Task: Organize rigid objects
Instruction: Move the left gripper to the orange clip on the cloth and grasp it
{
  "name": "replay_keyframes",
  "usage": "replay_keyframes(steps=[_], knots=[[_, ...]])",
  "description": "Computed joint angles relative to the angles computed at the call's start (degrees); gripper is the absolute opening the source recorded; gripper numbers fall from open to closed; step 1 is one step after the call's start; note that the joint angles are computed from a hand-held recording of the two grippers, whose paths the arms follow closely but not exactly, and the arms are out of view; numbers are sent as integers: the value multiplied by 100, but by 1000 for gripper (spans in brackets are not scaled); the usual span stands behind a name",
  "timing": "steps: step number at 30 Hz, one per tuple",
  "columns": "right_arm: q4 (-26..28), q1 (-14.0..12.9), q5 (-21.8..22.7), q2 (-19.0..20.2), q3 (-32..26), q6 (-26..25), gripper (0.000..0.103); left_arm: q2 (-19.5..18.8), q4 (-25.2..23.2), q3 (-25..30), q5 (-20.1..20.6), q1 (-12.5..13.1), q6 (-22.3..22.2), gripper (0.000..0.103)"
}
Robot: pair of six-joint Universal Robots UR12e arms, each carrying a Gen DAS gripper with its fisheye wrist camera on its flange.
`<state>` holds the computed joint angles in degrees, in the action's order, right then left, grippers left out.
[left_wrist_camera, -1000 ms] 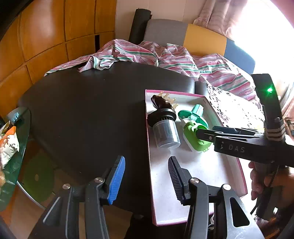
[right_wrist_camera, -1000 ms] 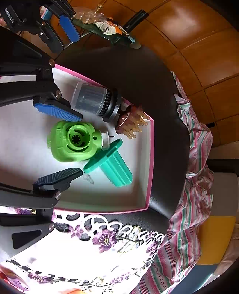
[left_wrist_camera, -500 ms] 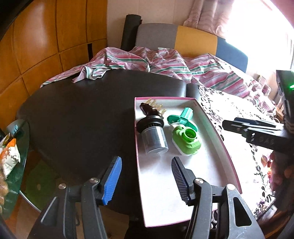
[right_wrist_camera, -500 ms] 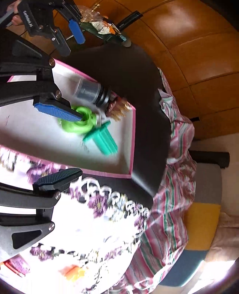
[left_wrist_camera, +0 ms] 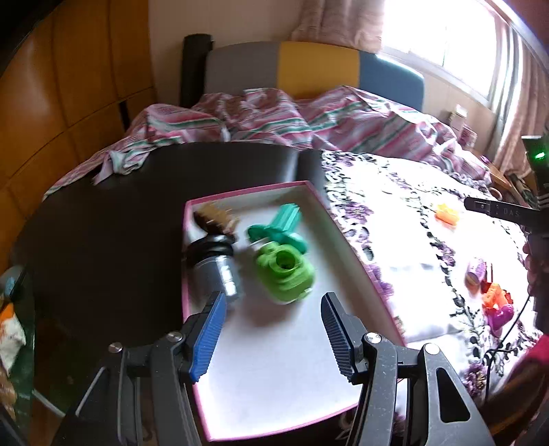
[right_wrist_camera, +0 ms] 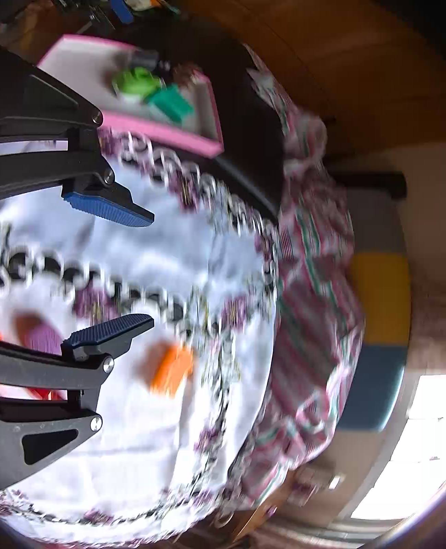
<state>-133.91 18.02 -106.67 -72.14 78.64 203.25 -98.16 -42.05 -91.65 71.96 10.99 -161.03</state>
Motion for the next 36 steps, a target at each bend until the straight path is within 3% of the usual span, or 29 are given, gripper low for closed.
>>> replay_keyframes(steps=[3,6,8,10,13,16,18,20,26,36], knots=[[23,-149,-696,-193,315,786,53,-65,-90,137,-167,-125,153,59],[-14,-344,-1077,-443,757,1889,53,-151,-145,297,-299,-305,421,59],[200,-513,-969,-629,980,2738,54,-259,-289,474,-414,-440,610,61],[23,-649,-905,-805,1218,3389,53,-389,-500,677,-493,-572,697,63],[-39,-756,-790,-942,1387,3837,54,-643,-896,1031,-466,-829,863,64],[-146,-805,-476,-963,1436,3908,54,-900,-1385,1380,-397,-1086,1075,64],[-203,-803,-398,-952,1429,3842,53,-1086,-1681,1625,-410,-1226,991,65],[-287,-787,-414,-974,1461,3851,53,-1270,-1689,1826,-379,-1386,943,78],[-503,-854,-211,-1016,1559,3927,54,-1771,-1613,2389,-323,-1803,716,92],[-762,-888,43,-1008,1599,3819,54,-2500,-1727,3202,-59,-2241,769,96]])
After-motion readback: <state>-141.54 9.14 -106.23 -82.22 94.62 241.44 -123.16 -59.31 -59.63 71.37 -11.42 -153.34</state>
